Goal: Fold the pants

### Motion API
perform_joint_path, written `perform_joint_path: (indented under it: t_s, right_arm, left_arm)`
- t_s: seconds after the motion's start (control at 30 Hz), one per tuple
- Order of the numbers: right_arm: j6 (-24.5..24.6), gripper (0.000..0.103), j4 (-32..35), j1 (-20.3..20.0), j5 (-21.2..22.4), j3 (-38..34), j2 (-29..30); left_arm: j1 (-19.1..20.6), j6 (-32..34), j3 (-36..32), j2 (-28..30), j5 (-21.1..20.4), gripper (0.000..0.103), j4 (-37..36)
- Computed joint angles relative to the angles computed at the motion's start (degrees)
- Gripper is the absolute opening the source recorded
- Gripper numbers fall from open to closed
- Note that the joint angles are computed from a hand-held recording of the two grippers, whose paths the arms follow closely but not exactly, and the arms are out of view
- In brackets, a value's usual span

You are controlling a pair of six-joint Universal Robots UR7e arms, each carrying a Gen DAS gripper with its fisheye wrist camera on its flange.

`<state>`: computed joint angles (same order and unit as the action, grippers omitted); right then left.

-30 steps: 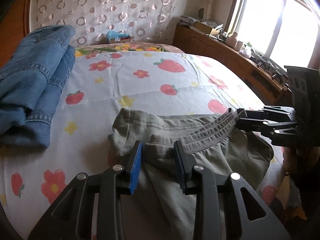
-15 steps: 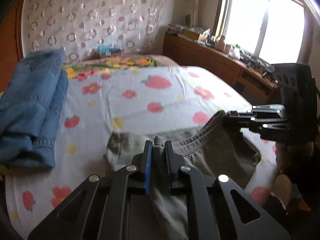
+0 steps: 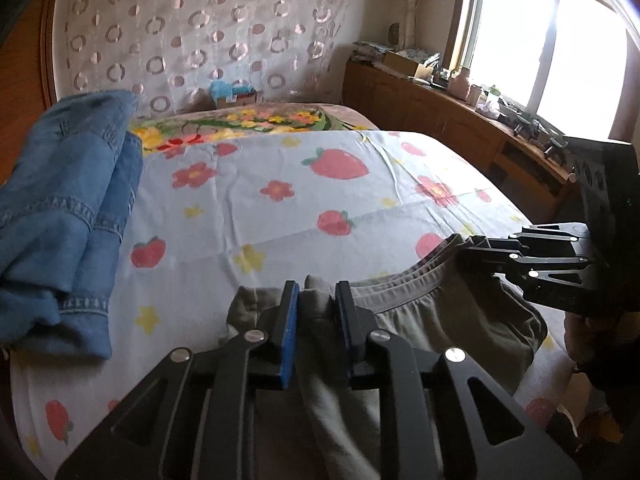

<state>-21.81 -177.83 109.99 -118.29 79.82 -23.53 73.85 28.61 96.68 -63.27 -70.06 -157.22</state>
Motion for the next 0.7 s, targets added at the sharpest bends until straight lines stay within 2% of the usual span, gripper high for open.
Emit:
perform_joint_path:
  t_s: [0.03,0.2,0.4,0.7]
  right_arm:
    - [0.14,0.016,-0.02,-0.10,0.11,0.19,-0.09]
    - [0.82,0.026,-1.20,-0.27,0.83,1.95,-1.24]
    - [1.08,0.029,-4.06,0.42,0.31,6.25,-3.27]
    - [2.37,0.034,-10.42,1.76,-1.70,14.06,-6.46]
  left_arm:
    - [0.09,-0.11,0.04,-0.14,-0.11,0.021,0.24]
    - [0.22,-2.09,1.67,-1.96,0.34,0.025,-0.26]
    - [-0.29,-3.06,5.30,-4.66,2.05,0.025,-2.43]
    - [-1.68,-3.64,11.39,-9.01,2.33,0.025,-4.18]
